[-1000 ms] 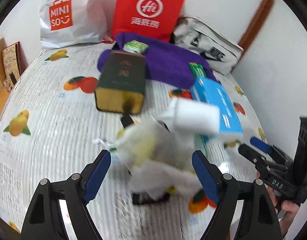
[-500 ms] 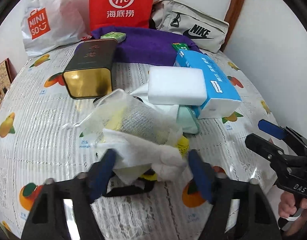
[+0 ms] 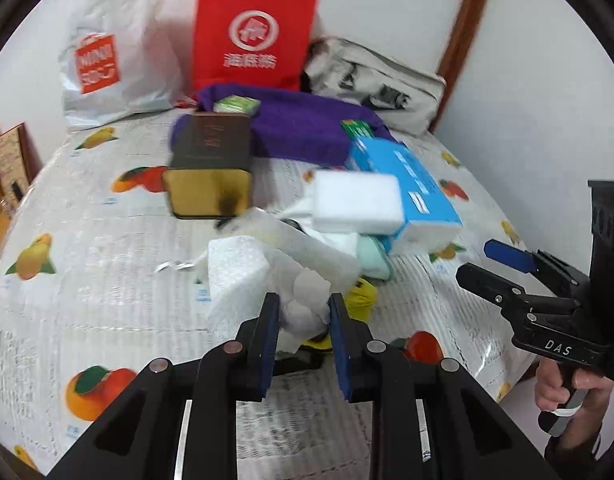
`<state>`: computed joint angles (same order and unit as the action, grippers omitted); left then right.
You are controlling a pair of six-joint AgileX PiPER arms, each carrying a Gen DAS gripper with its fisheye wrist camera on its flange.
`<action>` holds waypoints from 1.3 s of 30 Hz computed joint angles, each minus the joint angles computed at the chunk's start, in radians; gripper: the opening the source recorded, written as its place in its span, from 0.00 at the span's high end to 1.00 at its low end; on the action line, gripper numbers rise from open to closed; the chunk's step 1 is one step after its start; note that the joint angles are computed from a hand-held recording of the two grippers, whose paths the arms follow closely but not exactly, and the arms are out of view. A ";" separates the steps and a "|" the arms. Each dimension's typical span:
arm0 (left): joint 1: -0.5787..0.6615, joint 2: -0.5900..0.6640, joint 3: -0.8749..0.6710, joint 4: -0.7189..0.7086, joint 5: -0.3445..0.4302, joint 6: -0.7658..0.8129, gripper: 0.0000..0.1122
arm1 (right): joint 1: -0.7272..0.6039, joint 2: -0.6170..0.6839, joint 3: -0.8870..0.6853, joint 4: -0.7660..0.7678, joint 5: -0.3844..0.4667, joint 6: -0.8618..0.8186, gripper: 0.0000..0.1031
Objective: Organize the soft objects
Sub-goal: 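Grasp the white crumpled tissue with the left gripper while the right gripper grasps the white sponge block, then carry the white tissue and white sponge block over the purple towel with both grippers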
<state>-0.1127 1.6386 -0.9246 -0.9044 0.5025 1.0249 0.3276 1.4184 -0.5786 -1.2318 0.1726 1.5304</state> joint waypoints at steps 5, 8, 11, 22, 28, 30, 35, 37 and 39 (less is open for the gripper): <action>0.045 0.051 -0.037 0.039 -0.033 -0.053 0.79 | 0.025 0.071 -0.095 -0.020 0.044 -0.048 0.28; 0.076 0.100 -0.064 0.005 -0.016 -0.028 0.79 | 0.035 0.137 -0.165 -0.069 0.063 -0.058 0.26; 0.098 0.143 -0.086 -0.024 0.010 0.004 0.79 | 0.047 0.203 -0.229 -0.087 0.089 -0.087 0.23; 0.161 0.230 -0.139 -0.078 0.109 0.048 0.79 | 0.040 0.404 -0.427 0.164 0.072 -0.475 0.17; 0.162 0.246 -0.154 -0.062 0.114 0.026 0.79 | 0.079 0.434 -0.429 -0.035 0.111 -0.322 0.24; 0.161 0.244 -0.154 -0.060 0.112 0.024 0.79 | 0.080 0.408 -0.397 -0.103 0.091 -0.256 0.25; 0.161 0.224 -0.140 -0.081 0.116 0.038 0.79 | 0.088 0.322 -0.319 -0.169 0.081 -0.144 0.26; 0.165 0.205 -0.123 -0.104 0.124 0.065 0.79 | 0.080 0.268 -0.269 -0.222 0.051 -0.054 0.25; 0.172 0.188 -0.108 -0.131 0.148 0.096 0.79 | 0.074 0.215 -0.219 -0.283 0.024 0.049 0.25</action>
